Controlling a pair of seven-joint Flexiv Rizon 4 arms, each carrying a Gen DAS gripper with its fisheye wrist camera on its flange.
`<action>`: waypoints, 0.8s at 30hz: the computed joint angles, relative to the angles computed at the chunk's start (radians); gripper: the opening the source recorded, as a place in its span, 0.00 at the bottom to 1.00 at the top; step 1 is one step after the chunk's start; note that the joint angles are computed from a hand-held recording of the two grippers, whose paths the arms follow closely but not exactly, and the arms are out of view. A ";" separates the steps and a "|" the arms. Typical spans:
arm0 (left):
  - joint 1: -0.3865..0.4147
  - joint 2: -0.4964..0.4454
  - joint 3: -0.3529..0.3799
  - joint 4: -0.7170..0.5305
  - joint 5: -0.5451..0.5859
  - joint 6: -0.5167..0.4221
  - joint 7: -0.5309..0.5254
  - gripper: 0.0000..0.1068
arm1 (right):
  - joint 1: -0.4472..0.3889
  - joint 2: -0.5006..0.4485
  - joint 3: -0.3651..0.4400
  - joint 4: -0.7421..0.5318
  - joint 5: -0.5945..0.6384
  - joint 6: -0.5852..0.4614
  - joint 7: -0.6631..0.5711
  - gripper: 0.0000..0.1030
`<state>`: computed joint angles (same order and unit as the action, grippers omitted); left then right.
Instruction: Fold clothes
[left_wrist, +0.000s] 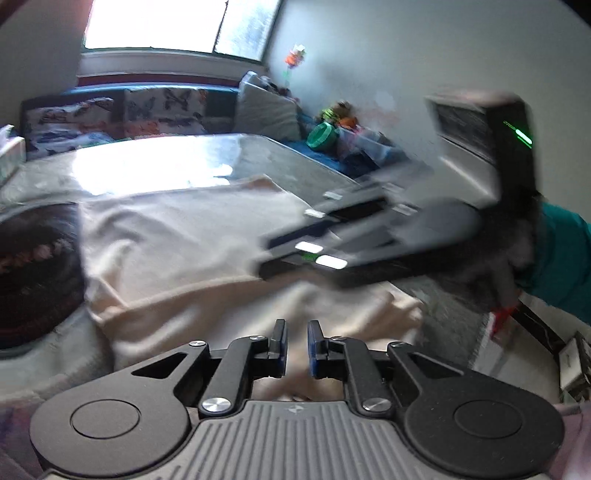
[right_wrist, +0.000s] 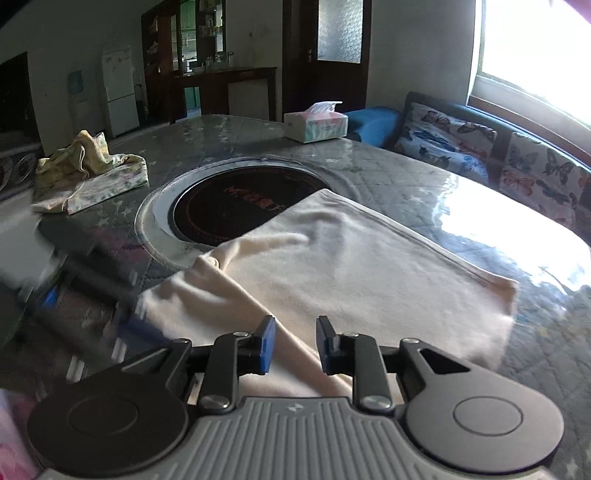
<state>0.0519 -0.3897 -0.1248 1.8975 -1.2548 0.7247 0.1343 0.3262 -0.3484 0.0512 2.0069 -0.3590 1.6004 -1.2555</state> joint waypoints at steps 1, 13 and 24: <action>0.000 -0.008 0.000 -0.010 -0.007 0.010 -0.013 0.12 | 0.008 0.012 -0.013 0.017 -0.002 -0.002 0.009 0.22; 0.026 -0.064 -0.025 -0.075 0.047 0.106 -0.155 0.14 | 0.031 0.070 -0.079 0.121 -0.056 0.007 0.107 0.22; 0.011 0.077 0.020 0.077 0.033 0.118 0.159 0.24 | -0.009 0.155 -0.013 0.202 -0.096 -0.044 0.094 0.22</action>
